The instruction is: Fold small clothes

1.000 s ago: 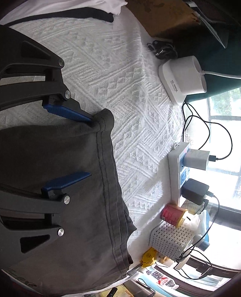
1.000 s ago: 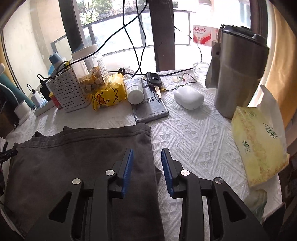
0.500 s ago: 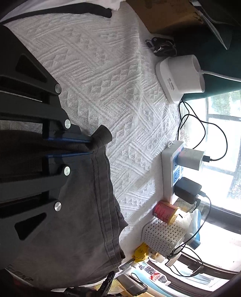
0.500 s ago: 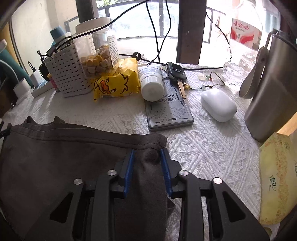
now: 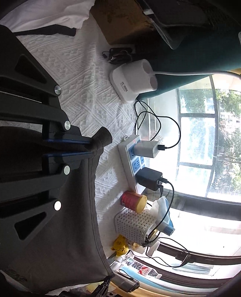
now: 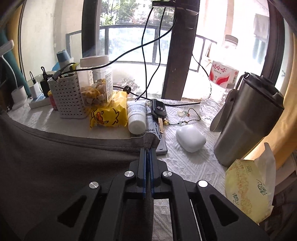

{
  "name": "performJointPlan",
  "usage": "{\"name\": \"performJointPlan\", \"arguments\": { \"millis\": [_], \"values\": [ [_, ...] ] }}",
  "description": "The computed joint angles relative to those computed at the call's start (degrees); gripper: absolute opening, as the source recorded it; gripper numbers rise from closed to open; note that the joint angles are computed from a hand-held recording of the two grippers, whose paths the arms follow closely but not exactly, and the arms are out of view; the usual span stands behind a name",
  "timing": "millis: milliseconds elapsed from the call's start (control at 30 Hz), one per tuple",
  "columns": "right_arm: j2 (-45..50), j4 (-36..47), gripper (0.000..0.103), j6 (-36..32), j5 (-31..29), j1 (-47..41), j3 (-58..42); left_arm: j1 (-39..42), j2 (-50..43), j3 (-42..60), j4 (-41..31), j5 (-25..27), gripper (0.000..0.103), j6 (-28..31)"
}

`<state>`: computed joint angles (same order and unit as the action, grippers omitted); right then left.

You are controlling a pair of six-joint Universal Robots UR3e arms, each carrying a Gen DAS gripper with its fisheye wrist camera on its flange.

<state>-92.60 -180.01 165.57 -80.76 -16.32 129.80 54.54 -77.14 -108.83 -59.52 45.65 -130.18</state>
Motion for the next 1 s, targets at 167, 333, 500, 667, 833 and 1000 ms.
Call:
{"name": "performJointPlan", "arguments": {
  "millis": [167, 333, 500, 667, 833, 1000],
  "values": [
    [1.77, -1.37, 0.004, 0.66, 1.29, -1.26, 0.09, -5.75, -6.94, 0.04, 9.56, 5.32, 0.007, -4.18],
    [5.13, -2.55, 0.004, 1.59, 0.31, -0.28, -0.84, -8.82, -9.64, -0.62, 14.69, 9.55, 0.007, -6.66],
    [6.8, -3.19, 0.004, 3.15, -3.64, 0.77, -1.86, -8.1, -10.86, -0.35, 17.15, 11.38, 0.009, -8.92],
    [3.18, -1.49, 0.004, 3.05, -3.2, -0.25, 0.5, -4.38, -7.49, -0.19, 11.34, 8.99, 0.012, -5.43],
    [-1.23, -0.09, 0.004, 3.83, -3.29, 0.49, 3.66, -0.47, -3.67, -1.17, 4.53, 7.03, 0.03, -1.39],
    [-7.01, 3.27, 0.005, 4.96, -3.73, 1.78, 6.48, 4.87, 1.35, -2.15, -4.87, 4.39, 0.03, 5.45]
  ]
}}
